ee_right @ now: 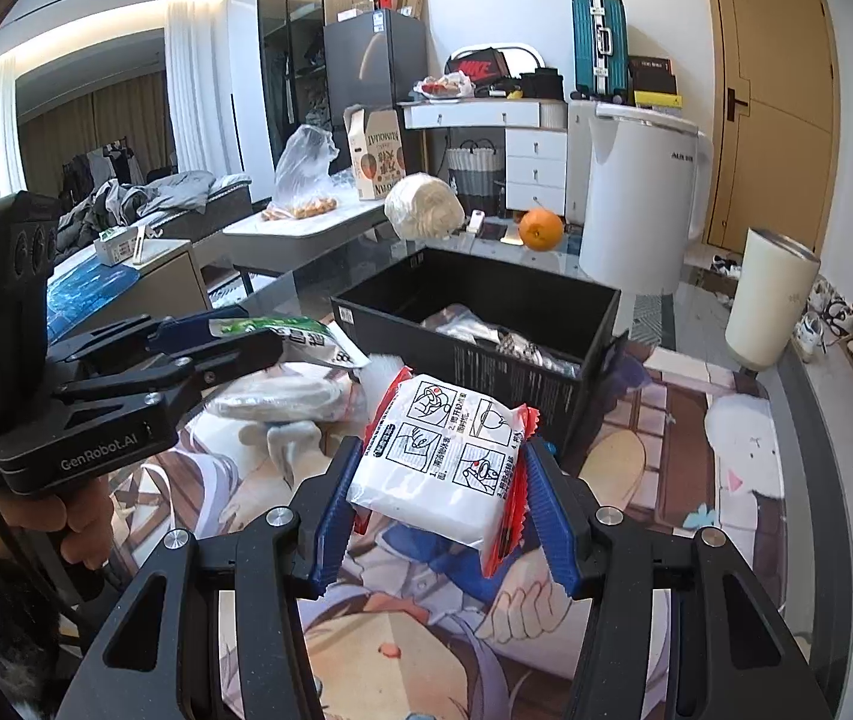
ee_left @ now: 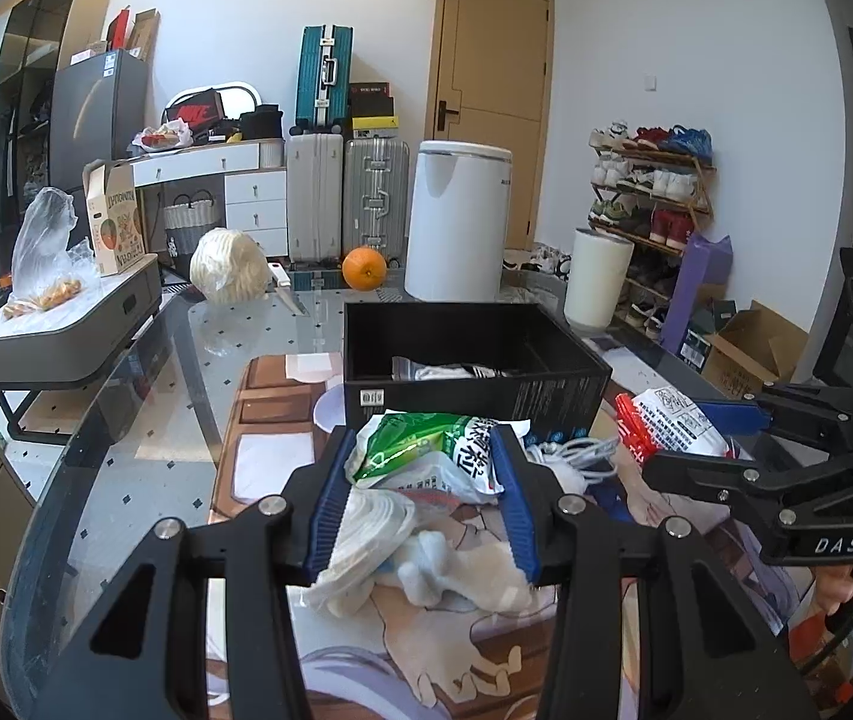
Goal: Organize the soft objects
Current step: 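Carry both packets over the black box with both grippers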
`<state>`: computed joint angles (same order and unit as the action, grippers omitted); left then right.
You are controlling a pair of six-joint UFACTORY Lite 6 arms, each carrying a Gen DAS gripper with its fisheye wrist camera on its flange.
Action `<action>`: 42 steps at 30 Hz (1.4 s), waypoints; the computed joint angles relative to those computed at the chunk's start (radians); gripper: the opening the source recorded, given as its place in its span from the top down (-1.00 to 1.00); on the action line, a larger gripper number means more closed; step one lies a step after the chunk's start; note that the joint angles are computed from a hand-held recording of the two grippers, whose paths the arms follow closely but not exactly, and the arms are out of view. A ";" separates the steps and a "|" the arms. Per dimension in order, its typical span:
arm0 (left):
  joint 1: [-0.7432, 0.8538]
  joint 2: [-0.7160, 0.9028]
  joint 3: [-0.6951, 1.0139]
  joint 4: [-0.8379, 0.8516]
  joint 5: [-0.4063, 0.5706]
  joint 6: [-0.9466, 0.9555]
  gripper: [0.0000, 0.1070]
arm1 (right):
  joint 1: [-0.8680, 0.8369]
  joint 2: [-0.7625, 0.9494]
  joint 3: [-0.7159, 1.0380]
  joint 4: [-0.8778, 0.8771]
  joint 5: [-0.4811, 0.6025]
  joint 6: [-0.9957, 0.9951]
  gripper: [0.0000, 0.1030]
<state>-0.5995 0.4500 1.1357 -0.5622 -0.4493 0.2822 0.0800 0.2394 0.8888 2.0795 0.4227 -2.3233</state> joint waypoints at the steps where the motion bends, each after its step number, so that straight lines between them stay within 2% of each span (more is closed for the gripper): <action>1: 0.003 0.003 0.008 0.009 0.005 -0.009 0.17 | 0.003 0.002 0.006 0.002 -0.001 -0.001 -0.04; 15: 0.014 0.024 0.081 -0.072 -0.004 0.096 0.17 | 0.025 0.095 0.150 0.050 -0.003 -0.001 -0.04; 20: 0.018 0.040 0.107 -0.051 -0.010 0.076 0.17 | 0.036 0.128 0.201 0.055 -0.020 -0.005 -0.04; 29: 0.021 0.116 0.224 -0.089 -0.001 0.127 0.17 | 0.050 0.192 0.306 0.040 -0.062 0.014 -0.04; 42: 0.037 0.302 0.468 -0.185 0.038 0.240 0.17 | 0.051 0.382 0.558 -0.136 -0.134 0.214 -0.04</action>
